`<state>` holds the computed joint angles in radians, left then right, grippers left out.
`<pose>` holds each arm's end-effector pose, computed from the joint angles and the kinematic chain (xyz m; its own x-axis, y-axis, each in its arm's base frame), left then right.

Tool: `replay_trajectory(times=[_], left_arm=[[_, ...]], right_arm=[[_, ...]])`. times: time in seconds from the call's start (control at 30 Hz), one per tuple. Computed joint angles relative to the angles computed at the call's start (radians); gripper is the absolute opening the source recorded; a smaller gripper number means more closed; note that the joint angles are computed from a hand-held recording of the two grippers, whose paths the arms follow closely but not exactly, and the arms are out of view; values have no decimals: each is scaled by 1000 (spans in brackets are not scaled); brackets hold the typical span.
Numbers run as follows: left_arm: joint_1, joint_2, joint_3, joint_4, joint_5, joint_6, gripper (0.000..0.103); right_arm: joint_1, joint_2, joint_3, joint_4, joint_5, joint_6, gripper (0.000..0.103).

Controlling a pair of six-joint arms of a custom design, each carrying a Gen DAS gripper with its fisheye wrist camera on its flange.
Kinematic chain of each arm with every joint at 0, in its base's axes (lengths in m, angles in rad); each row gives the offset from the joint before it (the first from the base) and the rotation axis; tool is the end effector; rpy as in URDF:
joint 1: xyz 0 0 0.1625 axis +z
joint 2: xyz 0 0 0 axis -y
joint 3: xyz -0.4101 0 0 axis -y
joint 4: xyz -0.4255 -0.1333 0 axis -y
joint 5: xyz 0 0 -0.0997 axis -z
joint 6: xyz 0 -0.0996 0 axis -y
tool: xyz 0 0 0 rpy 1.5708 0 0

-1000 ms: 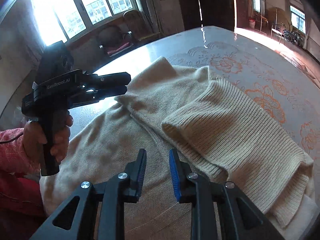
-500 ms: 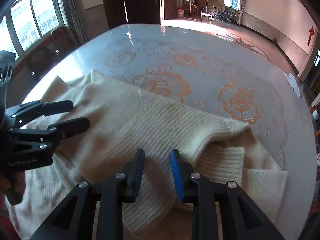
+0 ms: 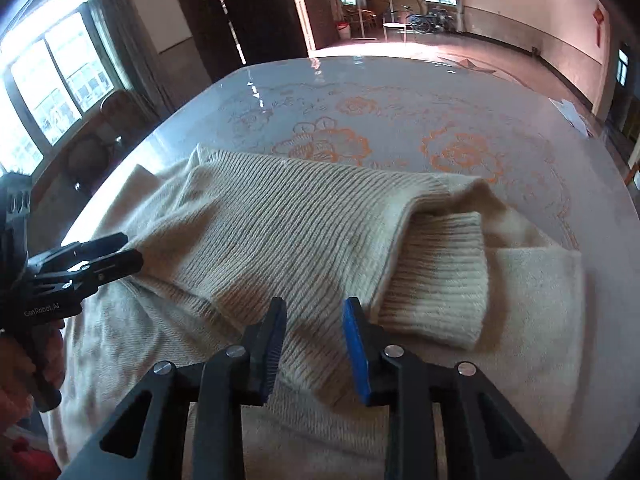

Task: Fold clothes
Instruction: 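Lift the sweater with both grippers and fold it over in the air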

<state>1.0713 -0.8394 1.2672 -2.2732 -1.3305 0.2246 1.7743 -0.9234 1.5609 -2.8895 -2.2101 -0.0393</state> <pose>-0.2373 -0.7628 0.2251 -0.7586 0.5865 -0.2837 0.6462 0.7327 -0.2133 0.2173 -0.6873 0.2371 -0.8551 0.1757 0.4879 -0.1907 0.7683 -0.6110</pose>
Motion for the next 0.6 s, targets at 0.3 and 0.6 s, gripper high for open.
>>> replay_trajectory(times=[0.3,0.6], left_arm=[[113,-241,162,131,-74,-103,71],[129,-405,270,286,-55,31,71]], right_arm=[[66,-413,568,-213,12,402,30],[61,-598,924,-338,136,672,32]])
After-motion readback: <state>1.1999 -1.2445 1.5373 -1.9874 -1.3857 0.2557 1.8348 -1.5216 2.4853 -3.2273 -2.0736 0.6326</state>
